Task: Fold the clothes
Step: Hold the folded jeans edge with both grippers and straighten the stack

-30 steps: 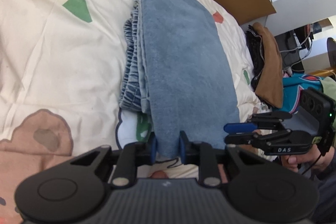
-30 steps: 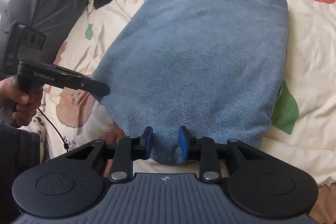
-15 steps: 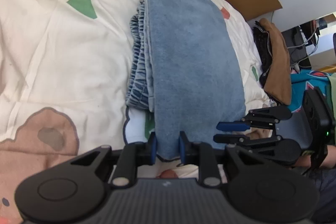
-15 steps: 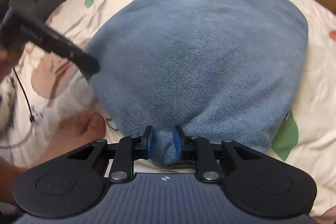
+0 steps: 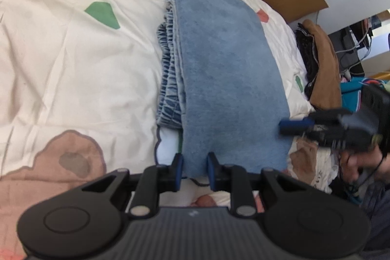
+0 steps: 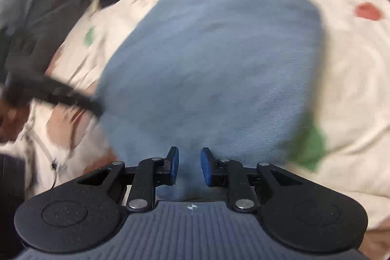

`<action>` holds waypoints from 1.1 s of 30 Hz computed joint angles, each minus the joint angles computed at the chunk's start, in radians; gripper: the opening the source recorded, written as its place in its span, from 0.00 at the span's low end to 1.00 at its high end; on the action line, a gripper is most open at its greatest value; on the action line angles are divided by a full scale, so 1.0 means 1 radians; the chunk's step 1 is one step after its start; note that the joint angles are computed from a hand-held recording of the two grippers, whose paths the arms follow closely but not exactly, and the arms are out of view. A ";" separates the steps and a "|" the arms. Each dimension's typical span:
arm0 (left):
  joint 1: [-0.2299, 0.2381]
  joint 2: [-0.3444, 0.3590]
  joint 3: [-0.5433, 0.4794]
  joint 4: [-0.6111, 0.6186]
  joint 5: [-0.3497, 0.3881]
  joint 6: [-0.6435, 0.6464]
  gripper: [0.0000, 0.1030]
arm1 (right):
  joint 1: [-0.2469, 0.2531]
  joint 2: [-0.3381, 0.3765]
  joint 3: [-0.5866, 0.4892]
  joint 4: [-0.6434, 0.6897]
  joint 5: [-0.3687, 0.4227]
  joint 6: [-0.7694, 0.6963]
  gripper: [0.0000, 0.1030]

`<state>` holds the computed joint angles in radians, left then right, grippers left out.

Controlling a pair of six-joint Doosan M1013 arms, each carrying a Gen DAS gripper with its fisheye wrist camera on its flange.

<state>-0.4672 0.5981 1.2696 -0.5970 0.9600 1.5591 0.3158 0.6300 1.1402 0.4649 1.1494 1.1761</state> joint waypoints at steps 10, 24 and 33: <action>0.008 -0.014 -0.038 0.108 -0.016 -0.057 0.52 | -0.050 0.042 -0.051 -0.027 -0.080 0.181 0.43; 0.019 0.050 -0.089 0.045 -0.171 -0.161 0.68 | -0.071 0.065 -0.036 0.040 -0.147 0.311 0.43; 0.025 0.089 -0.102 -0.064 -0.208 -0.096 0.68 | -0.082 0.088 -0.059 0.084 -0.127 0.362 0.54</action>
